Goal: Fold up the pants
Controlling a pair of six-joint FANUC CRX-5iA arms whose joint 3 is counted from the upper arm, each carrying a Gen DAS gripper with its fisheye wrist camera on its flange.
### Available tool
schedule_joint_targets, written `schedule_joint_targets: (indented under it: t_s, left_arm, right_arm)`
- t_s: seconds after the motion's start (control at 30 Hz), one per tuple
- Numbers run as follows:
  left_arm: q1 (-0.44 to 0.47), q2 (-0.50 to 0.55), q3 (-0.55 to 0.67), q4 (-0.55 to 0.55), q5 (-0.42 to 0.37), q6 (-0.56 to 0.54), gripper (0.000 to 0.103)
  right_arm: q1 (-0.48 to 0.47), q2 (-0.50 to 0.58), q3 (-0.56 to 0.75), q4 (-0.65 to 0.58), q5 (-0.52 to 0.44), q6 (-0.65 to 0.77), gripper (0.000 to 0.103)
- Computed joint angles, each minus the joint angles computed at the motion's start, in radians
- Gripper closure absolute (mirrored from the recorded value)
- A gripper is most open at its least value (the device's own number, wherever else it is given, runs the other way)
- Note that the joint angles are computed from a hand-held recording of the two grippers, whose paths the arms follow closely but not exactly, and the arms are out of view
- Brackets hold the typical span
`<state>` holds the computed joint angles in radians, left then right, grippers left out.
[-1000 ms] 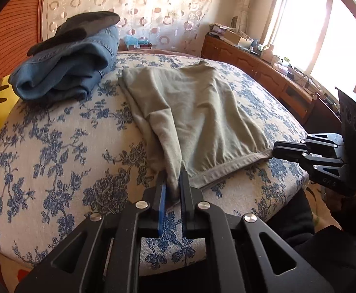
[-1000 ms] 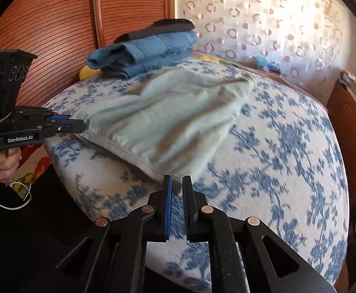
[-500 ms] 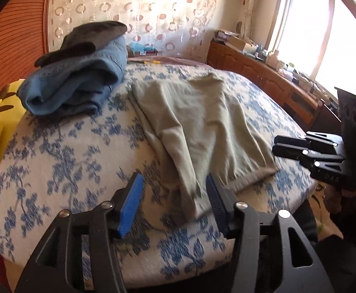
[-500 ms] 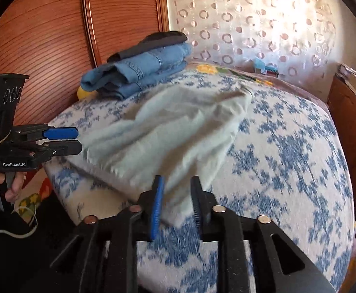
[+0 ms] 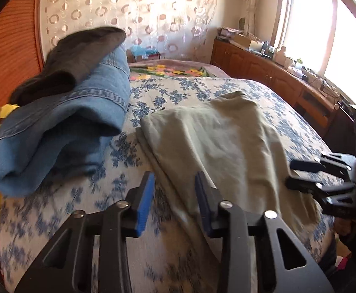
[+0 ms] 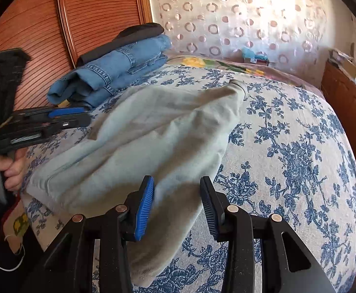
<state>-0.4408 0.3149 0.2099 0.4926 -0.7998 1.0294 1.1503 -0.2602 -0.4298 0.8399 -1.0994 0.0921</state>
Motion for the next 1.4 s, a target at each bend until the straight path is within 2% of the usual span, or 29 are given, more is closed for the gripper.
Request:
schedule_joint_targets:
  t_s: [0.17,0.27,0.37,0.47,0.57,0.6,0.67,0.77,0.83,0.9,1.0,1.13,1.2,1.23,1.4]
  left_arm:
    - [-0.009,0.097,0.140,-0.078,-0.072,0.074,0.074]
    - [-0.008,0.134,0.190,-0.077,-0.115,0.088,0.074]
    - [-0.014,0.135,0.198,-0.089,-0.117,0.083,0.088]
    - [-0.013,0.132,0.198,-0.091,-0.109,0.081,0.096]
    - [-0.006,0.110,0.175,-0.101,-0.066,0.102,0.097]
    - [-0.006,0.103,0.179,-0.135,-0.054,0.131,0.097]
    - [-0.002,0.105,0.197,-0.172,-0.060,0.156,0.097]
    - [0.010,0.112,0.211,-0.163,-0.083,0.164,0.097]
    - [0.021,0.118,0.206,-0.103,-0.103,0.135,0.095]
    - [0.020,0.122,0.205,-0.086,-0.105,0.130,0.079]
    - [0.012,0.130,0.207,-0.068,-0.112,0.105,0.067]
    - [-0.009,0.141,0.223,-0.109,-0.100,0.127,0.067]
    - [-0.010,0.163,0.253,-0.106,-0.135,0.133,0.079]
    - [-0.010,0.174,0.271,-0.113,-0.154,0.145,0.080]
    - [-0.008,0.159,0.245,-0.100,-0.125,0.115,0.100]
  right_arm:
    - [-0.004,0.001,-0.006,-0.004,0.012,-0.003,0.062]
    - [-0.007,0.005,-0.008,0.007,0.013,-0.003,0.062]
    - [-0.005,0.001,-0.013,0.012,0.012,-0.008,0.062]
    - [-0.002,-0.005,-0.021,0.016,0.014,-0.023,0.062]
    - [0.005,-0.007,-0.023,0.020,0.005,-0.034,0.062]
    - [0.008,-0.007,-0.023,0.020,0.003,-0.033,0.062]
    - [0.009,-0.004,-0.022,0.020,0.000,-0.031,0.062]
    - [0.008,-0.001,-0.019,0.017,-0.001,-0.027,0.062]
    - [0.007,0.000,-0.017,0.015,-0.001,-0.026,0.062]
    - [0.007,0.001,-0.016,0.015,-0.002,-0.025,0.062]
    - [0.007,0.002,-0.016,0.015,-0.002,-0.023,0.062]
    - [0.007,0.002,-0.016,0.014,-0.002,-0.023,0.062]
    - [0.007,0.002,-0.016,0.014,-0.002,-0.023,0.062]
    - [0.007,0.003,-0.016,0.015,-0.003,-0.023,0.062]
    - [0.006,0.003,-0.016,0.015,-0.002,-0.024,0.062]
